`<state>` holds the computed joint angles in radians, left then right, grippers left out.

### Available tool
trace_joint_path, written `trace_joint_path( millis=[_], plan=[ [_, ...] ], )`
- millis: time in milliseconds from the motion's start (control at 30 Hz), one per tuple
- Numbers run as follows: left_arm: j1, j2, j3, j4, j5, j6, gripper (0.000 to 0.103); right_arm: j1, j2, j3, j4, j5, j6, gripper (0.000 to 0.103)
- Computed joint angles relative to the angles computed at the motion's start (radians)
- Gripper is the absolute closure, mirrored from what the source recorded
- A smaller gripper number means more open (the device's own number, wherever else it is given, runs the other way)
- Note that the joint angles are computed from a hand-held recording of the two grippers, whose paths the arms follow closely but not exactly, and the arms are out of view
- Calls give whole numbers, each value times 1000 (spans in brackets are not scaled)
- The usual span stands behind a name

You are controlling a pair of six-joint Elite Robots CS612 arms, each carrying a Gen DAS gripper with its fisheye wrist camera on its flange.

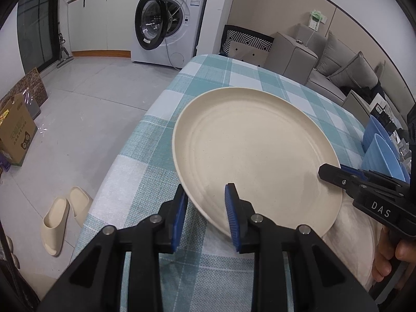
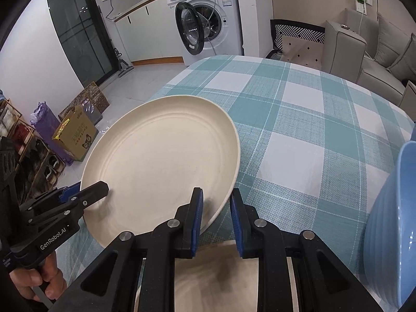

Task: Organize plates and bowls
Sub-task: 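Lift the gripped cream plate with both tools over the other plate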

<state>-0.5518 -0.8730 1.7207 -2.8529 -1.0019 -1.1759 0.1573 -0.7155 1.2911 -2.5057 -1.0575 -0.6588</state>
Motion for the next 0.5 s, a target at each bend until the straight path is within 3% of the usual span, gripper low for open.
trace_joint_path(
  millis=[500],
  plan=[
    [-27,-3,-28,5,10,73,75,-52,-43,46,13,58,4,82]
  ],
)
